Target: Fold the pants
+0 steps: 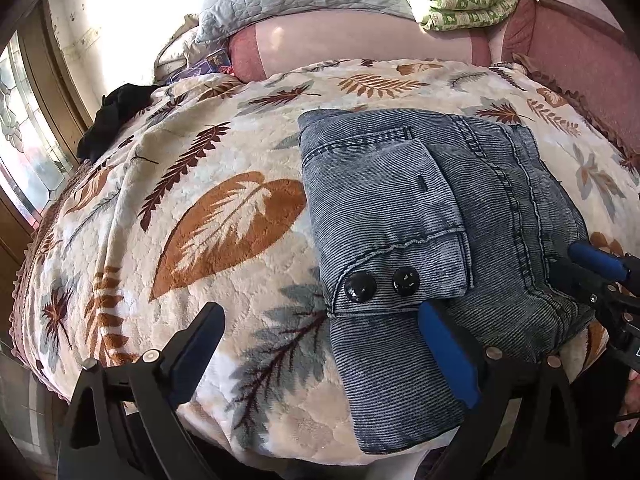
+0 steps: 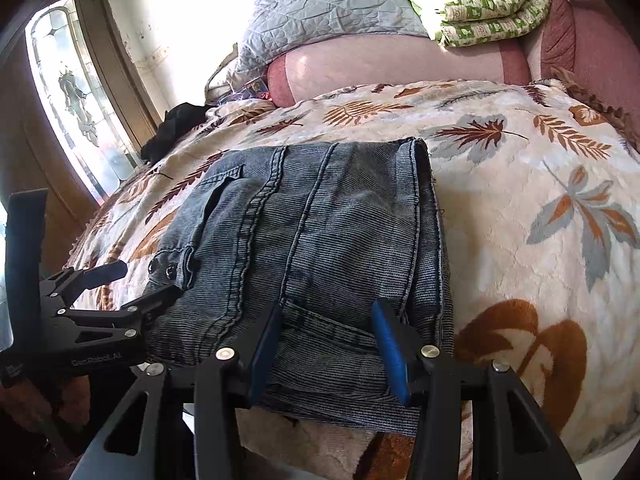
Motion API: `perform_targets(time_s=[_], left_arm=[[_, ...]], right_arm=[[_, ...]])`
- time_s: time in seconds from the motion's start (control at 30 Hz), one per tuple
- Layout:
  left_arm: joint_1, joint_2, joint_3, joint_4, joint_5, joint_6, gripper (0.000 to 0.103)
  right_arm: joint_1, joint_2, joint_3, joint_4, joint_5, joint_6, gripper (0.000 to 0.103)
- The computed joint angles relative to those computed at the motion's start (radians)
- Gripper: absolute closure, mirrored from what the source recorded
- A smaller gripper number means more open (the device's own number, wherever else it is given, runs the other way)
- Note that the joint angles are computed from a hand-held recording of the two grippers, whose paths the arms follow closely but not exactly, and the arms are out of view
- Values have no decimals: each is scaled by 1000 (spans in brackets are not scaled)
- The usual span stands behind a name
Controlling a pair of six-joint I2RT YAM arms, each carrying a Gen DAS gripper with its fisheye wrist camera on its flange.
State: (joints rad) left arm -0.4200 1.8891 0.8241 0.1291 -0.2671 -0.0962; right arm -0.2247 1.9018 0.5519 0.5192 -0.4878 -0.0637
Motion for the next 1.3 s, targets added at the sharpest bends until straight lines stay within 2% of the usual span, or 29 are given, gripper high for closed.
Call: perform_targets(time_s=[0.17,0.3,0.43,0.63,0.7,0.83,1.07,1.3], left_arm=[[13,5,1,0,19,-22,2],[27,-20,13,-50,52,-29,3],[11,-110,-22,-69,13,-15,3],[-8,-308,-75,-96,-29,-17,3],[-12,-374,-79,-113,-38,-18,3],[-34,-464,-75,-145,-77,-13,3],[-74,-539,-58,-208,-110,-8,3],[-97,-562,-47,-238,-130,-17,3]], right_arm=[[8,-6,4,-14,16,14,51],[23,-44,9,-69,37,14,49],[18,-121,-6,-118,24,9,47],[-20,-340,-70,-157,3,4,47],[-36,-420,-91,-170,1,9,40],[-70,-542,-101,-220,-27,22,39],[-99,-658,-95,-293,-55,38,37],[-104,-706,-108,-317,-75,38,36]])
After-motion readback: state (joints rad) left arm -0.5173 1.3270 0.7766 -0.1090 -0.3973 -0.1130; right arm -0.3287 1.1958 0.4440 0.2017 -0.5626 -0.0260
